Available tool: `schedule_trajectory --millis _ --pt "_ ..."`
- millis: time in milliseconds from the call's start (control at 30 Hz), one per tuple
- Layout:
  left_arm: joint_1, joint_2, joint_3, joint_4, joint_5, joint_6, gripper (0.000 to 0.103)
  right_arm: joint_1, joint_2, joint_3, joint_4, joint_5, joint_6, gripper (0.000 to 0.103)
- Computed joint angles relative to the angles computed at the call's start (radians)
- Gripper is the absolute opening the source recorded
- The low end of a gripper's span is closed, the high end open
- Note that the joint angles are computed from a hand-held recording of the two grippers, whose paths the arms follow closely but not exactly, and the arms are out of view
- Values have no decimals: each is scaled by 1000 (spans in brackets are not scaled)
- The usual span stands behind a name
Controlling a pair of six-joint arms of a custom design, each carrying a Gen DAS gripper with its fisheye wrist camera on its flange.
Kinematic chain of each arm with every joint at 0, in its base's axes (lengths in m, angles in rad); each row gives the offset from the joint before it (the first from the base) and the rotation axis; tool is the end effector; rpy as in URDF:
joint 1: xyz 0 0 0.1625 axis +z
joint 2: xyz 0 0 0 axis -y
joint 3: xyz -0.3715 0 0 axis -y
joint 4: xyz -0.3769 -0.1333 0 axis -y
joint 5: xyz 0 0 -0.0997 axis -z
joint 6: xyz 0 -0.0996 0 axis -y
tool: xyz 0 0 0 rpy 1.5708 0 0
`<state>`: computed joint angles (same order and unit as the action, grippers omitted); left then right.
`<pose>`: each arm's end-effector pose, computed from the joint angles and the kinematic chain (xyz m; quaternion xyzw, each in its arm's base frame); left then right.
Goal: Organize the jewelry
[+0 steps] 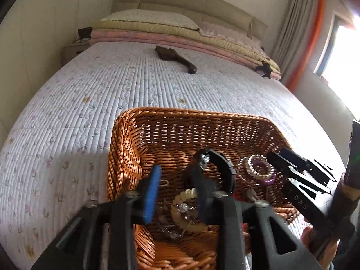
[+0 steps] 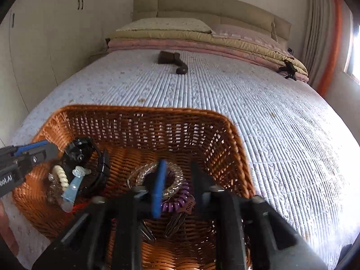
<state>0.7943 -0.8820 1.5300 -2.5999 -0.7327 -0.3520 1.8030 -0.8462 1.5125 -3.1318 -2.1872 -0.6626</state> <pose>-0.3104 -0.6118 0.1971 0.1136 0.8930 -0.3599 0.2451 0.2275 -0.6329 0.2346 0.2534 -0.8313 0.3443 0.3552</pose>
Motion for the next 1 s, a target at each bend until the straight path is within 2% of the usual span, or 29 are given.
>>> schedule_trajectory --millis 100,200,267,300,333,367,400,467,500,533,600,633,700,733,800,867,933,1000 --pt "-33 -30 44 -45 13 16 42 8 -48 45 -52 27 6 50" --pt "-94 -87 119 -49 53 25 42 21 -170 165 -89 86 39 50" --pt "-174 -142 219 -98 130 50 44 35 -252 262 -135 108 37 57" --pt "-201 -164 257 -121 150 49 48 44 -292 315 -164 116 40 61" --pt "-246 -194 317 -165 182 44 58 53 -343 384 -200 132 47 70" --pt "-282 -216 366 -210 210 38 71 60 -379 435 -226 143 55 74" --pt "-323 -236 421 -257 249 21 75 66 -420 491 -247 160 66 74" --pt "-415 -273 538 -319 350 -49 80 68 -499 614 -303 216 64 74" --pt "-449 -286 581 -299 395 -116 80 75 -518 669 -362 217 49 74" --pt "-473 -302 613 -237 438 -204 80 80 -524 719 -435 215 25 75" --pt "-517 -321 678 -109 528 -377 80 83 -506 789 -588 223 -19 86" --pt "-530 -318 707 -61 568 -446 80 85 -489 813 -661 215 -29 96" --pt "-527 -291 717 -52 607 -460 81 62 -488 841 -693 273 -41 96" --pt "-517 -262 715 -110 615 -416 80 61 -474 840 -713 270 -56 96" --pt "-494 -257 716 -109 599 -433 81 68 -412 820 -784 218 -109 96" --pt "-476 -265 731 -192 538 -420 80 42 -426 828 -741 248 -91 97" --pt "-460 -269 752 -277 491 -414 80 40 -401 822 -776 238 -117 97" --pt "-456 -255 752 -196 543 -484 80 36 -389 823 -775 252 -131 97"
